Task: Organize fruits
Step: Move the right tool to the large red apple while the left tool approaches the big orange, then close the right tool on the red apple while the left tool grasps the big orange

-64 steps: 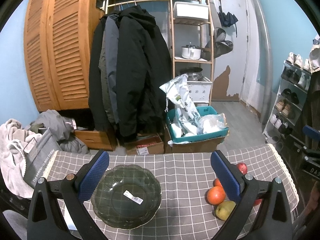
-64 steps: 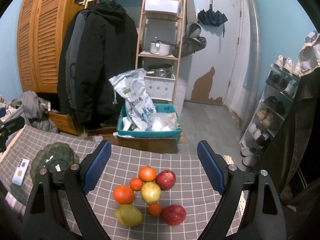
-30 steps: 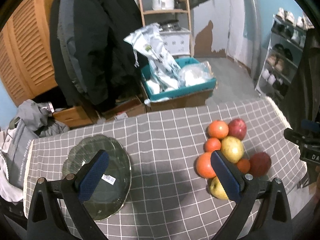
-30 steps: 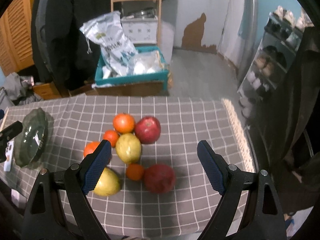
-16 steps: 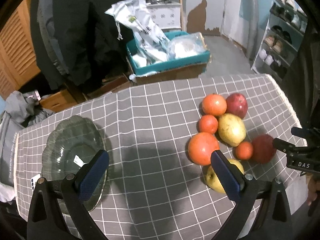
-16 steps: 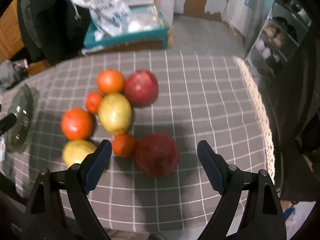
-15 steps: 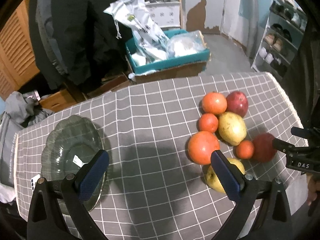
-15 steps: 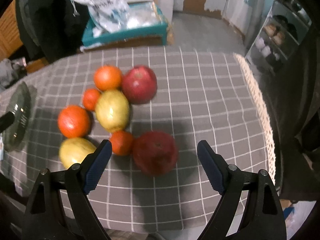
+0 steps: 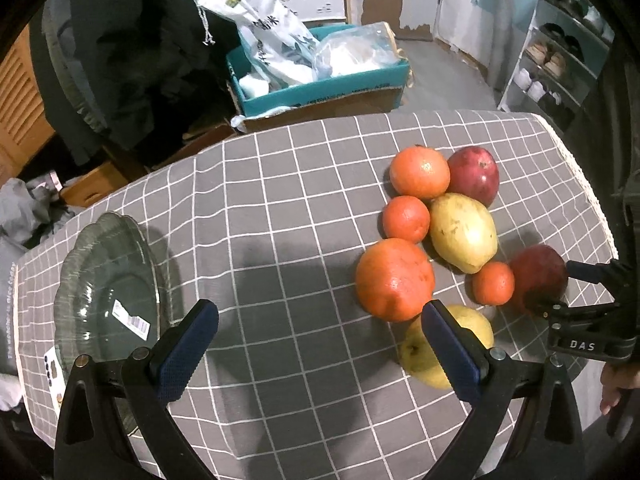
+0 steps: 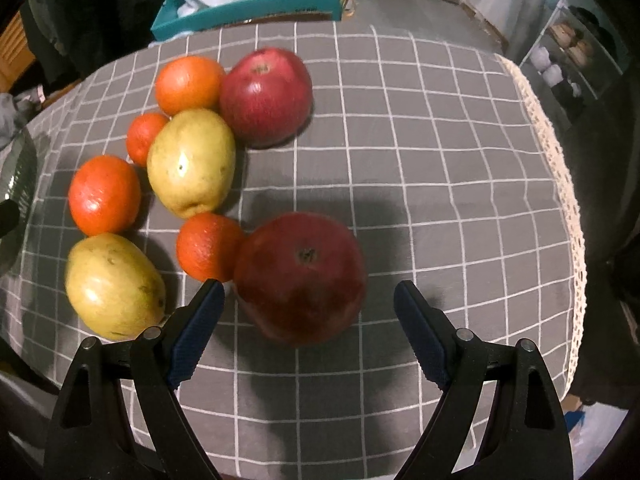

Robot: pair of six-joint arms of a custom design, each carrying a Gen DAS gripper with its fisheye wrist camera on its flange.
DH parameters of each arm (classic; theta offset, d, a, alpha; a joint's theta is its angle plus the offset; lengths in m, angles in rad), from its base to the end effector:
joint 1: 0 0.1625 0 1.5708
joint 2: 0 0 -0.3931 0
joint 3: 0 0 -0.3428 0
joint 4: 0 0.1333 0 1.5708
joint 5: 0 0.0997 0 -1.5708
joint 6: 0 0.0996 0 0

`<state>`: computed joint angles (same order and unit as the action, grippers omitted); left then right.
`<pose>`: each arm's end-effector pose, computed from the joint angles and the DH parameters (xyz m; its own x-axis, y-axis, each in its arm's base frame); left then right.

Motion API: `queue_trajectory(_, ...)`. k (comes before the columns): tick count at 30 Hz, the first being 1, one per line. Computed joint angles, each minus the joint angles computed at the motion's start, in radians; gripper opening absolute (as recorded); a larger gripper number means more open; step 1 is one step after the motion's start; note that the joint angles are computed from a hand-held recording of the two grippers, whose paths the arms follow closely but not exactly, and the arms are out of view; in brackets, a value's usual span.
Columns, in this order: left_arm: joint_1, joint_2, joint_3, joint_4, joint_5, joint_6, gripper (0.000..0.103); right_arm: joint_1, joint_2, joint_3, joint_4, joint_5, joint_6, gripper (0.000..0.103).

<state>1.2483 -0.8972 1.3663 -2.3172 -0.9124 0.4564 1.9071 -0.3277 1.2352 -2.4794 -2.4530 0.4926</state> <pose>-0.0276 -0.6955 0.2663 -0.5867 0.4845 -0.6489 0.6277 0.7784 0.0136 0.2786 -0.6261 -0.0443 -0.6848 0.2624 0.6798 -0.0069 0.9305 -0.3661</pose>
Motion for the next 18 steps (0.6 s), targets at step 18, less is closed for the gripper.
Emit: queue_trajectory(18, 0.013, 0.099, -0.097, 0.101, -0.034, -0.047, 0.102, -0.002, 0.001, 0.024, -0.075, -0.033, -0.059, 0.074)
